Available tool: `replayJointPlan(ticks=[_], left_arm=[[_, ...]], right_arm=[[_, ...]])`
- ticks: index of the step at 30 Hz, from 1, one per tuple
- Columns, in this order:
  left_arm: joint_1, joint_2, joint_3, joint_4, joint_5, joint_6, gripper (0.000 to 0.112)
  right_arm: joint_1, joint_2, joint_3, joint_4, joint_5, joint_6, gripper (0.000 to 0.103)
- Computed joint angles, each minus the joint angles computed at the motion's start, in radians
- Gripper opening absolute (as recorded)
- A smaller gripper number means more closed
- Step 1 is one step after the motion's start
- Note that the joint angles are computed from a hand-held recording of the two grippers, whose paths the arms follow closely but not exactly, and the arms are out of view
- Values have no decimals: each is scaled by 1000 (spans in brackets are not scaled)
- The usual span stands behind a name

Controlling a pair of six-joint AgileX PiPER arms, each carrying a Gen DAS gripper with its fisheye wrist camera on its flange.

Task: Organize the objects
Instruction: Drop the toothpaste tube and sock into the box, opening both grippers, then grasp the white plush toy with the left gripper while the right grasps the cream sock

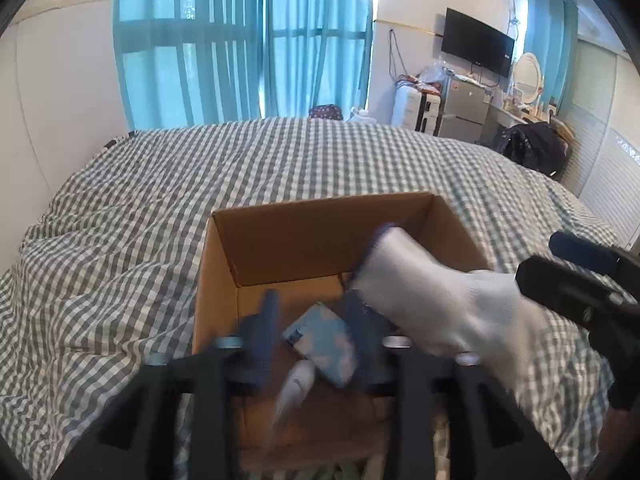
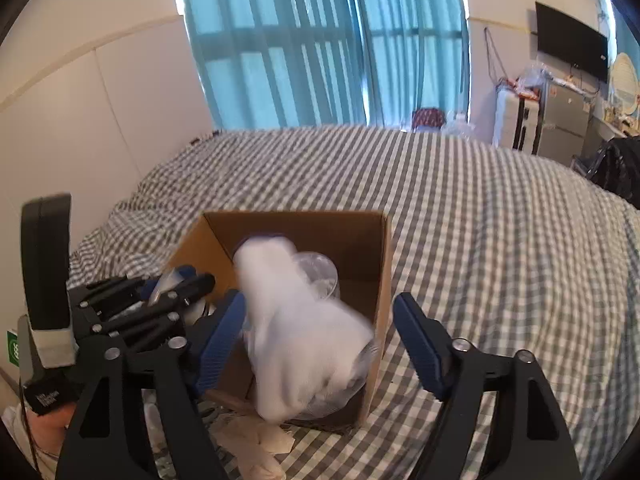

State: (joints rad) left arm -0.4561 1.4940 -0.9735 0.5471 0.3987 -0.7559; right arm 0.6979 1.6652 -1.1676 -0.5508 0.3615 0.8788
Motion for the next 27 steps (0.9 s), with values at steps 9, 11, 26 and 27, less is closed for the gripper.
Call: replayJointPlan(ticks=[9,11,26,27], left_arm=[[-161,-232,49,160,190,-181,85],[-192,-295,66,160,231,-188,88],[-567,-620,337,371,617,-595,97],[-591,-628,367,378,632,-634,97]], right_arm=[[196,-191,-2,-268,287,252,89],[255,-236,10,-310,359,287,90],[670,-419,213,-517,751,632,92],[684,-421,231,-520,756,657,92]])
